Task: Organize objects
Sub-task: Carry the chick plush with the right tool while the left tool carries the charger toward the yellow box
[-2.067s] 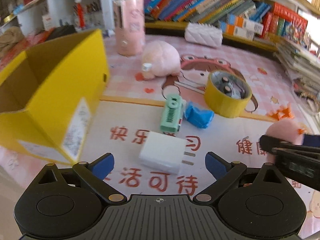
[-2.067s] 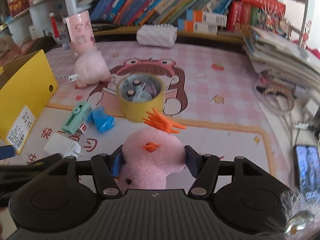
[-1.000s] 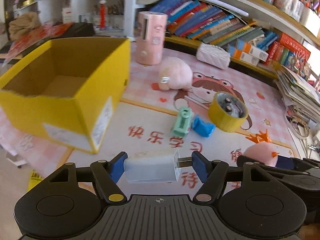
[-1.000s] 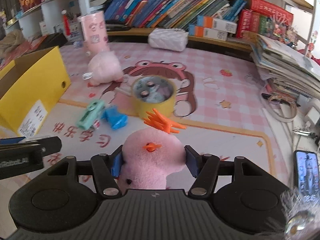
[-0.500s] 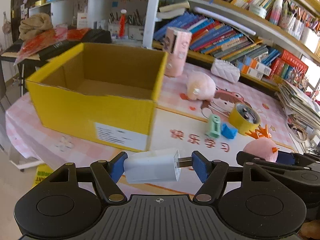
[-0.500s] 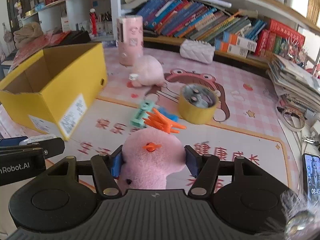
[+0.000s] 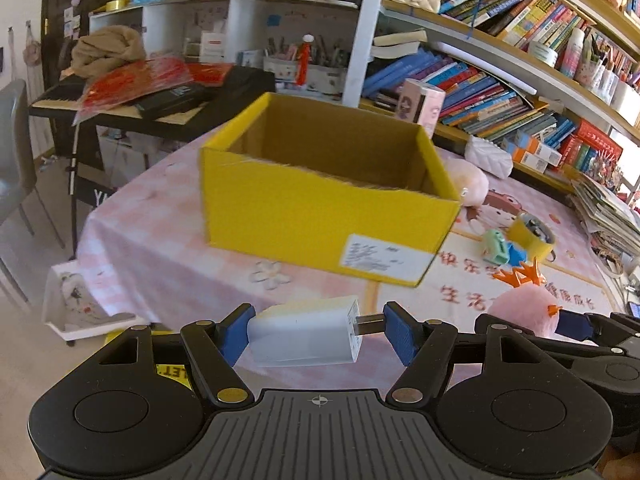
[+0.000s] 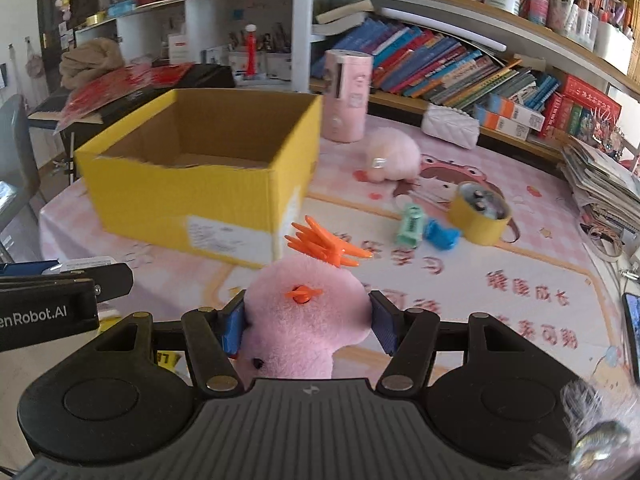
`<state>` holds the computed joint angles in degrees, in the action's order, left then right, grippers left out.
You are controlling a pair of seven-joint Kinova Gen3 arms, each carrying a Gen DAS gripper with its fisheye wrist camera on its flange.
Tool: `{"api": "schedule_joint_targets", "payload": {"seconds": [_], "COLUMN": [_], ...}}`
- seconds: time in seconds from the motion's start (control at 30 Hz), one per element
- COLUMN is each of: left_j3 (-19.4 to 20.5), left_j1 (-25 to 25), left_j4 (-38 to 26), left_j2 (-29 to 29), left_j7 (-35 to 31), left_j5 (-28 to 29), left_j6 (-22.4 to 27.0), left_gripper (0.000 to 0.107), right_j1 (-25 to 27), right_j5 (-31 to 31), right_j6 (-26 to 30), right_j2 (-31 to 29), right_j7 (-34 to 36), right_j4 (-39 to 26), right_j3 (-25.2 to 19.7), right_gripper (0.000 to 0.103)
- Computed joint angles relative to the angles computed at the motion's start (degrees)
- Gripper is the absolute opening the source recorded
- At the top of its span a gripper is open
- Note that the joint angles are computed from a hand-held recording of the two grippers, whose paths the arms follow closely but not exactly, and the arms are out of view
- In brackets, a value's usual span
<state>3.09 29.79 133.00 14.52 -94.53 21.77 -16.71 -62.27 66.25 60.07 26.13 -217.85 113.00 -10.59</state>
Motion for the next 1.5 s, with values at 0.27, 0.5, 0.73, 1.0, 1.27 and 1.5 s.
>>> {"api": "schedule_joint_targets", "payload": {"seconds": [0.27, 0.5, 0.73, 1.0, 1.27, 1.5], "left_j3": [5.3, 6.5, 6.1, 5.6, 5.7, 5.7], "left_j1": [-10.8, -15.9, -18.4, -20.6, -22.7, -23.9], "left_j4": [4.4, 7.4, 9.0, 10.5, 11.1, 11.6], "left_j2": [-2.9, -4.7, -6.2, -7.5, -7.8, -7.9], "left_j7": [7.3, 13.2, 16.9, 20.2, 23.7, 25.8], "left_j5": [-14.1, -22.2, -26.4, -30.5, -35.9, -40.1], "left_j6": [-0.7, -2.6, -3.4, -4.7, -5.9, -7.0], "left_gripper": [0.07, 0.07, 0.07, 0.07, 0.07, 0.07], "right_j1": [-4.3, -6.7, -7.7, -8.7, -9.7, -10.3], "right_j5": [-3.8, -4.9, -5.0, -5.1, -5.6, -6.7], "right_j6": [2.5, 3.9, 3.9, 4.4, 5.9, 7.1], "right_j2": [3.6, 4.9, 5.5, 5.9, 6.6, 7.1], "right_j7": [-1.2, 0.4, 2.3, 3.6, 4.4, 4.1], "right_j4": [-6.3, -9.7, -11.6, -13.2, -14.9, -15.9], "right_j3": [0.5, 1.6, 2.3, 2.8, 3.2, 3.4], "right_gripper": [0.059, 0.059, 0.059, 0.059, 0.059, 0.059]}}
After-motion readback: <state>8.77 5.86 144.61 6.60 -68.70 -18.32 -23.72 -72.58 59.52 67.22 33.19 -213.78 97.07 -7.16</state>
